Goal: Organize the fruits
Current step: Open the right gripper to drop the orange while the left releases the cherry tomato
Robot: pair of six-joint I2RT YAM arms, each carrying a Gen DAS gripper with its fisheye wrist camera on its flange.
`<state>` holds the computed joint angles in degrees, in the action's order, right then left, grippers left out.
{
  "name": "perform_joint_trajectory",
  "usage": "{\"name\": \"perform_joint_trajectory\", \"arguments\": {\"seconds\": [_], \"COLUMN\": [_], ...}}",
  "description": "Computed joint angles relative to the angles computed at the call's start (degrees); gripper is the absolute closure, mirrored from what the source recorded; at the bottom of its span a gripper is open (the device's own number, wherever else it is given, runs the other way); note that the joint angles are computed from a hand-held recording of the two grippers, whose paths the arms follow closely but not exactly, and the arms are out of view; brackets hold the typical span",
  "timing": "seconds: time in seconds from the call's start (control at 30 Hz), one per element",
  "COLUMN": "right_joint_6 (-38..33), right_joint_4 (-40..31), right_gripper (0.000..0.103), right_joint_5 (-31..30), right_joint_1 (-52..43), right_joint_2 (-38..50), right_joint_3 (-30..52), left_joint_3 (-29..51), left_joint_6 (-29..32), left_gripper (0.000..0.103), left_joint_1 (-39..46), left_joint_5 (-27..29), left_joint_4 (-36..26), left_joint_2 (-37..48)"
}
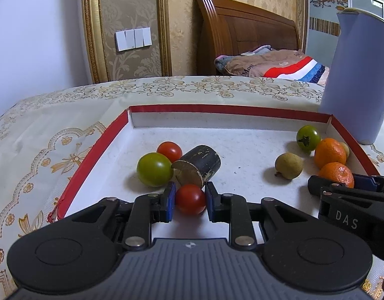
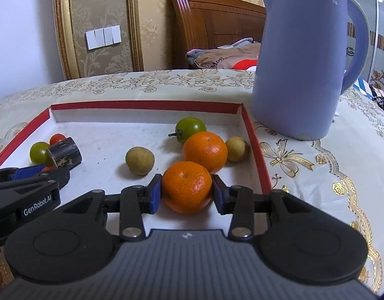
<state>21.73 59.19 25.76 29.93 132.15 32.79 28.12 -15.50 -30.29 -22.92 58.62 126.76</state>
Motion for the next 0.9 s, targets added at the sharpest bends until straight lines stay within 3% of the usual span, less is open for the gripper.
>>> {"name": "perform_joint_trajectory", "arguments": {"seconds": [0.3, 0.43, 0.57, 0.77, 0.9], "right_joint_6": [-0.1, 0.5, 0.0, 0.8, 1.8], "right_joint_4": [1.6, 4.6, 6.5, 7.2, 8.7], "right_gripper": [0.062, 0.033, 0.027, 0.025, 0.017], "right_joint_5": [0.7, 2.8, 4.4, 3.9, 3.5], "right_joint_1": [0.5, 1.3, 1.9, 1.8, 1.9], "right_joint_2": [0.6, 0.7, 0.7, 0.6, 0.5], "right_joint_3": [-0.5, -2.4, -3.3, -4.2, -5.4], "left_joint_3": [-0.1, -0.6, -0.9, -1.9, -2.8], "left_joint_6": [0.3, 0.2, 0.5, 0.5, -0.2], "left_gripper": [0.079, 0.079, 0.079, 0.078, 0.076], "left_joint_1": [-0.6, -0.6, -0.5, -0.3, 0.1], "left_joint_5": [-1.0, -0.8, -0.7, 0.0, 1.4], "left_joint_4": [1.7, 2.3, 2.9, 4.4, 5.0], "left_joint_2": [0.9, 1.0, 1.1, 1.3, 1.0]}}
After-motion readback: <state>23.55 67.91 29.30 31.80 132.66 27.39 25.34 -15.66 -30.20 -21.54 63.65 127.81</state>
